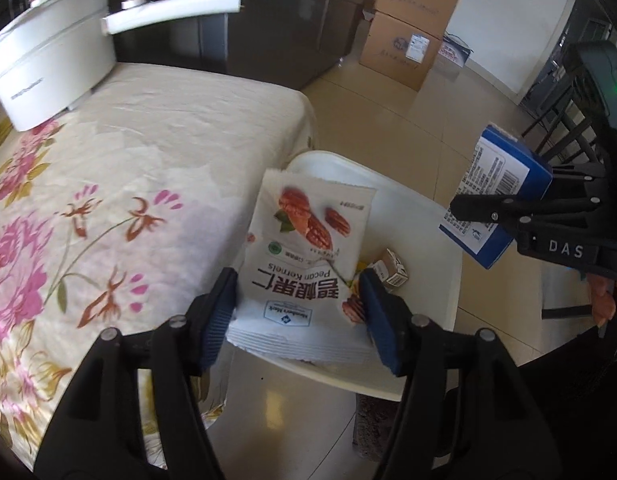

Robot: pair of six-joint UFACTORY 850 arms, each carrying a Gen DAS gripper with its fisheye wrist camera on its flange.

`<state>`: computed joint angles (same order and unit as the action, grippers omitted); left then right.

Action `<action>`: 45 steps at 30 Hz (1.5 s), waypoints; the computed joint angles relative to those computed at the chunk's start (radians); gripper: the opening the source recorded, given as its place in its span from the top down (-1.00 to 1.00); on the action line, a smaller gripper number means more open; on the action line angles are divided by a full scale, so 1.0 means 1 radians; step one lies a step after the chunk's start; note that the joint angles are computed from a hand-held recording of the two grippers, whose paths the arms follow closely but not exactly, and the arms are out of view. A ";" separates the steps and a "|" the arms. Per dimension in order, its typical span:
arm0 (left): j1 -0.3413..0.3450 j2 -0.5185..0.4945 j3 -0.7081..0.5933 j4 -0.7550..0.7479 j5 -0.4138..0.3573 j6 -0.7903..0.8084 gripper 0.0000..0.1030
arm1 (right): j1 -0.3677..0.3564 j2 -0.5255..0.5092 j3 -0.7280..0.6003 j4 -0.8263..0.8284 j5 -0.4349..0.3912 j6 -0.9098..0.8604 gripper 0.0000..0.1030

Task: Collect trash

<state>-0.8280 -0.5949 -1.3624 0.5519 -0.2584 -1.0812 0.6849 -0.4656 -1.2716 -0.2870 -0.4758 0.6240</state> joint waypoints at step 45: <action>-0.229 0.373 0.331 0.489 -0.688 -0.927 -0.93 | 0.301 0.185 0.117 -0.891 -0.021 0.912 -0.94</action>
